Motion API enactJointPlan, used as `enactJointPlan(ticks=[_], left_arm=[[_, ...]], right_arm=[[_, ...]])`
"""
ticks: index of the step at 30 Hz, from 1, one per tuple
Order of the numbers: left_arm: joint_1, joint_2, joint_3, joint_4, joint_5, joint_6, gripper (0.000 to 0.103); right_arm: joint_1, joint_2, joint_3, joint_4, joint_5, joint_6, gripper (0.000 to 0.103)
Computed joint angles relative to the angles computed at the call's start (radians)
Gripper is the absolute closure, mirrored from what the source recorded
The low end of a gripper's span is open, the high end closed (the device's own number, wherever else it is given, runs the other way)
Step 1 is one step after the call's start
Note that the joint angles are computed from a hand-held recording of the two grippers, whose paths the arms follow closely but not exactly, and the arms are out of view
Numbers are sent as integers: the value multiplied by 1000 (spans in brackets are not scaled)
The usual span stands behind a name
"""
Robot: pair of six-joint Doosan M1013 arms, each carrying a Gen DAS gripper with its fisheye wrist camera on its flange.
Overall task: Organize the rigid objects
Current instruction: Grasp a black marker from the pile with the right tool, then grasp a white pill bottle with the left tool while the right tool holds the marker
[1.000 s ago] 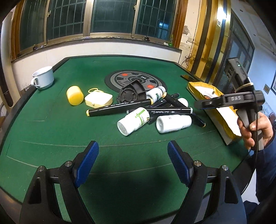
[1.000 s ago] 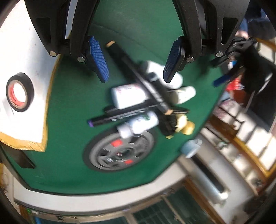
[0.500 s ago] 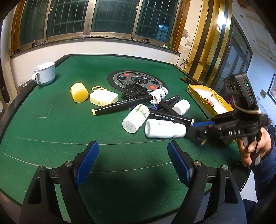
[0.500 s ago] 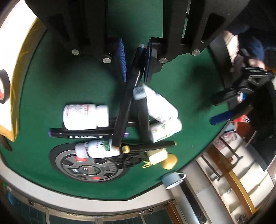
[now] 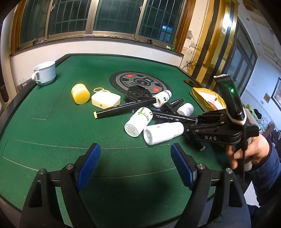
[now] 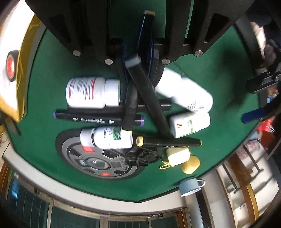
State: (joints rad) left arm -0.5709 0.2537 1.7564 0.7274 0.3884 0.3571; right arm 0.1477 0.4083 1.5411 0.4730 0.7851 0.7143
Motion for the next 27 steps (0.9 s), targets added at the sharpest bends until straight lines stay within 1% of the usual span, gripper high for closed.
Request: enactJointPlan(ticks=[1,2,5,6,8,9,10,12,14,15,18,19,20,21,23,24,25,26,27], left_arm=[[0,0,-1,-11,-5,12,20],[1,1,-4,-32,-9,41,20],[0,8,-23,-97,-8,155,20],[0,11,-32,-144,-11,231,20],[5,18,-55,-270,-16,428,20],[9,23,-69,-344,-17,549,20],[11,33,-90,-400,1,665,20],[12,58,-137,-466,58,846,20],[8,95,-197,-426,149,929,21],[11,113,-221,-454,181,997,21],[27,148,-269,-591,235,1181,21],[30,159,-284,-619,257,1229,21],[29,165,-293,-610,267,1236,22],[28,172,-303,-607,281,1246,25],[24,177,-312,-608,284,1287,38],[26,185,-323,-627,301,1318,43],[25,190,-330,-624,313,1318,54],[26,198,-340,-636,334,1326,62],[19,206,-346,-599,350,1288,62]], right_arm=[[0,-1,3,6,-7,-11,85],[-7,1,1,31,5,-19,84],[-39,4,-10,83,96,-37,90],[-48,1,-3,98,108,-44,90],[-69,-15,20,114,118,-59,90],[-78,-21,29,120,127,-59,90],[-90,-26,37,131,138,-58,90],[-110,-34,53,160,159,-64,90],[-121,-45,73,173,155,-71,90],[-126,-47,78,188,156,-72,90],[-137,-50,90,225,157,-82,90],[-139,-49,91,235,158,-80,90],[-141,-49,92,242,158,-82,90],[-140,-50,93,244,155,-83,90],[-142,-49,95,253,154,-85,90],[-143,-50,97,257,152,-87,90],[-143,-50,98,259,150,-88,90],[-143,-51,100,261,148,-90,90],[-144,-52,101,263,145,-94,90]])
